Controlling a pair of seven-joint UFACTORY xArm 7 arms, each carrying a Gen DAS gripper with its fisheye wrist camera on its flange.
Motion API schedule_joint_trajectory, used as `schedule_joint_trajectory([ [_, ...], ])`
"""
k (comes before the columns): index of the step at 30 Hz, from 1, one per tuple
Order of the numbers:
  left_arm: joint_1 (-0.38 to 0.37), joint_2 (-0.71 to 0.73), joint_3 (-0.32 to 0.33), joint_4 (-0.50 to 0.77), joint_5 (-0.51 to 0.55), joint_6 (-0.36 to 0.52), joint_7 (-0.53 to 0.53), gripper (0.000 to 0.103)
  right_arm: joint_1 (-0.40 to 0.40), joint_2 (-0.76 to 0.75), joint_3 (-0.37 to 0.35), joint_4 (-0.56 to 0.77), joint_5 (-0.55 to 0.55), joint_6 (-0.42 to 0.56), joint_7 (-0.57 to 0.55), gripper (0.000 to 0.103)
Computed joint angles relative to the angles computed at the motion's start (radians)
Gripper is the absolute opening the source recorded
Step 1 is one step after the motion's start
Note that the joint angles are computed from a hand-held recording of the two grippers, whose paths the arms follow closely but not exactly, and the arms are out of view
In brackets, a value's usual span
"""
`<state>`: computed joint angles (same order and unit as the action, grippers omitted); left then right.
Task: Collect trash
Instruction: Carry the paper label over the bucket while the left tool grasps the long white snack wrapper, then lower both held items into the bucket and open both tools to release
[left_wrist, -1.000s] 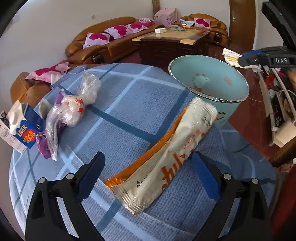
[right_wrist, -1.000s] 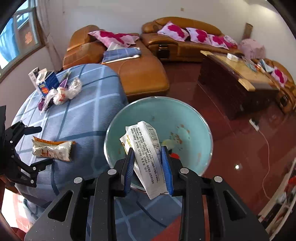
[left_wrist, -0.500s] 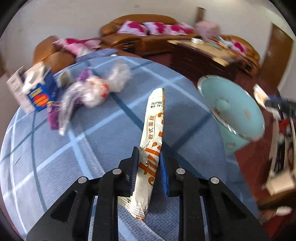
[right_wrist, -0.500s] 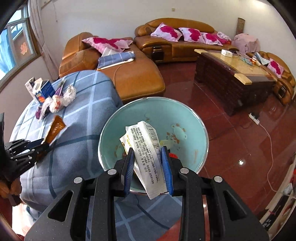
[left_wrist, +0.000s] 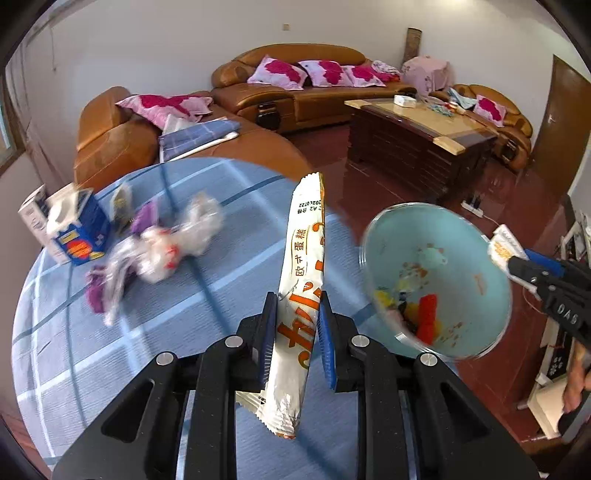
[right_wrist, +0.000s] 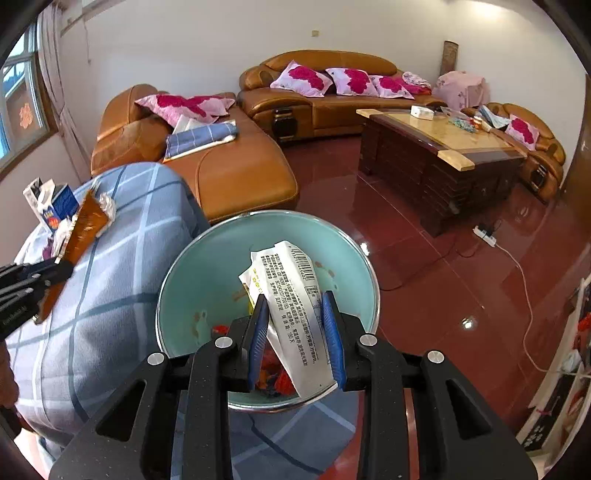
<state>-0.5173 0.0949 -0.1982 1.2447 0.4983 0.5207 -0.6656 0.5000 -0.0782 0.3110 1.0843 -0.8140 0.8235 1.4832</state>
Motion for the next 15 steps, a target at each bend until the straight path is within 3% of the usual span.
schedule_joint_trajectory([
  [15,-0.176,0.199,0.033,0.278,0.098,0.175,-0.075,0.022,-0.052,0.011,-0.037,-0.05,-0.002,-0.104,0.1,0.03],
])
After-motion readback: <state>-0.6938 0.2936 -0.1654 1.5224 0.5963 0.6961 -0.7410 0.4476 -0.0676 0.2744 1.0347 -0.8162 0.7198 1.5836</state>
